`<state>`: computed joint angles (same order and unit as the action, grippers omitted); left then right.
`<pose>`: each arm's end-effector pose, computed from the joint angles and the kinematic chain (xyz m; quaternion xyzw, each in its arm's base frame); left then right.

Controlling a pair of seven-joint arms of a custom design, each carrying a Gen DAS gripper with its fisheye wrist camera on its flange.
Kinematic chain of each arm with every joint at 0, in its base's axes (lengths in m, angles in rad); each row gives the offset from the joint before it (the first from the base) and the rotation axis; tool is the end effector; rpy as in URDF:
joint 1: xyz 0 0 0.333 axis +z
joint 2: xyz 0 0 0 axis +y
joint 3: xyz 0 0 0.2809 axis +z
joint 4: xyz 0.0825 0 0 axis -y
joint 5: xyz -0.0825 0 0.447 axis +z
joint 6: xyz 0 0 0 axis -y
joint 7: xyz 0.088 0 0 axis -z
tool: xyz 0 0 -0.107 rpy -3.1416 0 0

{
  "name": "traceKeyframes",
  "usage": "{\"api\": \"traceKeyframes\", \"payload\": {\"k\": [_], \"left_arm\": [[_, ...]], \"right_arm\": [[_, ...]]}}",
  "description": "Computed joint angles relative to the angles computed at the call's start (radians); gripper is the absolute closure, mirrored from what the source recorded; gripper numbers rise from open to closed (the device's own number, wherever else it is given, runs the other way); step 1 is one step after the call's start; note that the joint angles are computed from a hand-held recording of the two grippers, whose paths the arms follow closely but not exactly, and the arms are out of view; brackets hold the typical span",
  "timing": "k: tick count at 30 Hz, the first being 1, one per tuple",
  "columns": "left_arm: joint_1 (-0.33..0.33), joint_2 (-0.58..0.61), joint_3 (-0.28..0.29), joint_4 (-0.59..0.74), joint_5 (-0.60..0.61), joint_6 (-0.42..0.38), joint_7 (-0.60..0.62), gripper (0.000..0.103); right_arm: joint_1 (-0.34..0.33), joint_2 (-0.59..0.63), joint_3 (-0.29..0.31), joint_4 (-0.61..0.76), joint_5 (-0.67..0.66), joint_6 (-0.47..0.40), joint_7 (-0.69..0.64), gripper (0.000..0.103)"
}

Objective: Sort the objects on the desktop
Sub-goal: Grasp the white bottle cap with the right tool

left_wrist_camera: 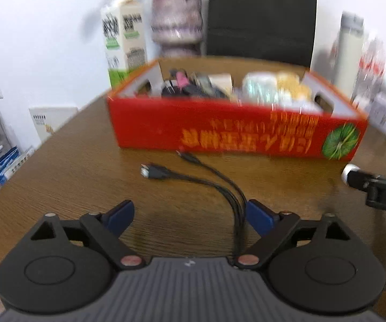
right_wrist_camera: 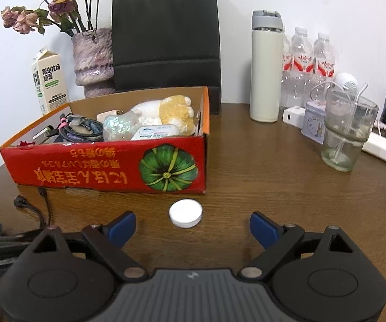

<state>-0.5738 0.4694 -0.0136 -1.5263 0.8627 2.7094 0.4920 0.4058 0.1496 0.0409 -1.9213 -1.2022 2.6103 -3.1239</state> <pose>0.6299 -0.4495 0.4028 -0.5806 0.6893 -0.3317 0.2788 0.6040 0.3109 0.3980 -0.5532 0.6944 -0.3421 0.3079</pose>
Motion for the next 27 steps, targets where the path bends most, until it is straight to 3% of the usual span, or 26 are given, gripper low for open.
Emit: {"api": "traceKeyframes", "payload": {"k": [2,5,9,10,13,15,17,19,20,21,22,23,25,27], "left_arm": [[0.039,-0.037,-0.025,-0.041,-0.059,0.036,0.041,0.009],[0.092,-0.039,-0.072,-0.032,-0.193,0.034,0.180,0.008],[0.146,0.019,-0.150,0.021,-0.382,0.096,0.414,0.007],[0.130,0.044,-0.141,0.051,-0.386,0.094,0.441,0.007],[-0.024,0.104,0.016,0.136,-0.244,0.020,0.322,0.011],[-0.038,0.119,0.022,0.153,-0.230,-0.015,0.327,0.017],[-0.018,0.111,-0.004,0.136,-0.257,0.005,0.357,0.021],[-0.007,0.107,-0.021,0.124,-0.283,0.016,0.398,0.037],[-0.006,0.105,-0.021,0.115,-0.284,0.036,0.412,0.052],[0.003,0.100,-0.031,0.106,-0.298,0.051,0.445,0.076],[0.018,0.093,-0.048,0.096,-0.326,0.061,0.484,0.091],[0.023,0.091,-0.056,0.092,-0.349,0.063,0.505,0.097],[0.013,0.084,-0.044,0.080,-0.364,0.073,0.515,0.097],[0.008,0.076,-0.039,0.067,-0.376,0.084,0.526,0.097]], "right_arm": [[-0.011,-0.007,-0.007,-0.010,0.010,0.025,0.014,0.011],[-0.037,-0.023,-0.017,-0.036,0.026,0.105,0.054,0.011],[-0.071,-0.033,-0.026,-0.065,0.102,0.218,0.061,0.011],[-0.077,-0.041,-0.032,-0.076,0.097,0.246,0.091,0.011],[-0.085,-0.057,-0.042,-0.088,0.025,0.261,0.175,0.012],[-0.094,-0.064,-0.038,-0.095,0.017,0.241,0.175,0.012],[-0.104,-0.061,-0.035,-0.097,0.027,0.240,0.180,0.012],[-0.113,-0.050,-0.032,-0.091,0.056,0.264,0.147,0.013],[-0.116,-0.038,-0.026,-0.082,0.092,0.273,0.088,0.013],[-0.118,-0.026,-0.015,-0.072,0.163,0.269,-0.023,0.013],[-0.114,-0.012,-0.002,-0.052,0.221,0.239,-0.143,0.014],[-0.103,-0.001,-0.001,-0.036,0.240,0.217,-0.205,0.016],[-0.083,0.024,-0.003,-0.005,0.264,0.189,-0.293,0.019],[-0.056,0.045,-0.009,0.029,0.261,0.139,-0.349,0.031]]}}
